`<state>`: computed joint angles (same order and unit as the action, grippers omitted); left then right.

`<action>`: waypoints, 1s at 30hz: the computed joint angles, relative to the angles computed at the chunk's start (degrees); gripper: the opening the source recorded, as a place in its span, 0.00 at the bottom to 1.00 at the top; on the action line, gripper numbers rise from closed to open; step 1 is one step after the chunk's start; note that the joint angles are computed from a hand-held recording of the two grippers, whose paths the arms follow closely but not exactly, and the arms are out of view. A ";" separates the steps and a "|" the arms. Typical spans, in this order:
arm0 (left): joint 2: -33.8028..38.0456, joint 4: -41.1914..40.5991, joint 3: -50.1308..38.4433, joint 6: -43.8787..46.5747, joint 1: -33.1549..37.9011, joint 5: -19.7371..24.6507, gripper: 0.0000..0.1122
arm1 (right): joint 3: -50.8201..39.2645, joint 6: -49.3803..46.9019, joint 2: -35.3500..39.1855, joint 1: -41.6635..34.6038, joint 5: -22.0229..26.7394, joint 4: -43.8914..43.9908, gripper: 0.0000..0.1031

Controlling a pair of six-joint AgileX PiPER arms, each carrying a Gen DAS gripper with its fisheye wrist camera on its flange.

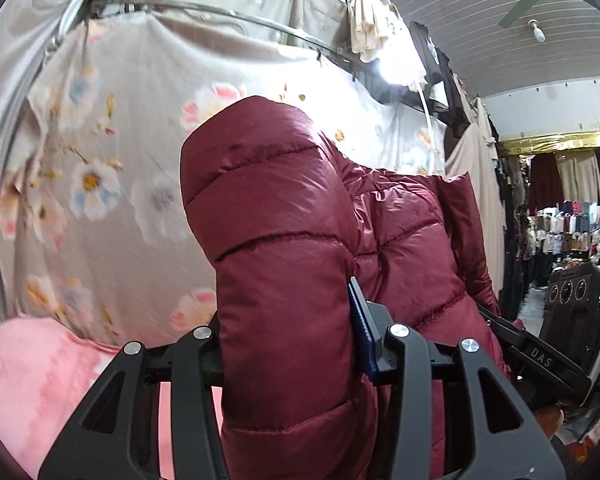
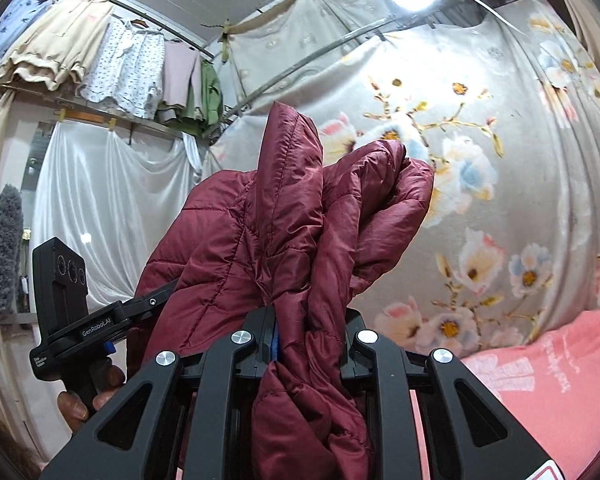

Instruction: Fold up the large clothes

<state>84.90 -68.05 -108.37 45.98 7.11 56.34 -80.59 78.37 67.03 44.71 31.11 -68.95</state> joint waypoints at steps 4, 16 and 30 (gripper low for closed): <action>2.43 -2.52 -1.78 2.97 3.53 0.49 0.38 | -3.78 1.20 5.39 -2.40 -3.88 -0.79 0.18; 20.23 5.42 -10.44 -1.73 1.66 -1.94 0.39 | -7.10 -1.25 23.36 -15.82 -17.38 11.26 0.18; 40.78 19.94 -18.16 -7.74 -5.52 -6.64 0.38 | -5.73 -10.02 41.16 -24.07 -25.95 29.21 0.18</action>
<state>125.68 -48.11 -126.53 38.24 1.59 49.70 -86.32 68.35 108.19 20.64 5.16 -39.74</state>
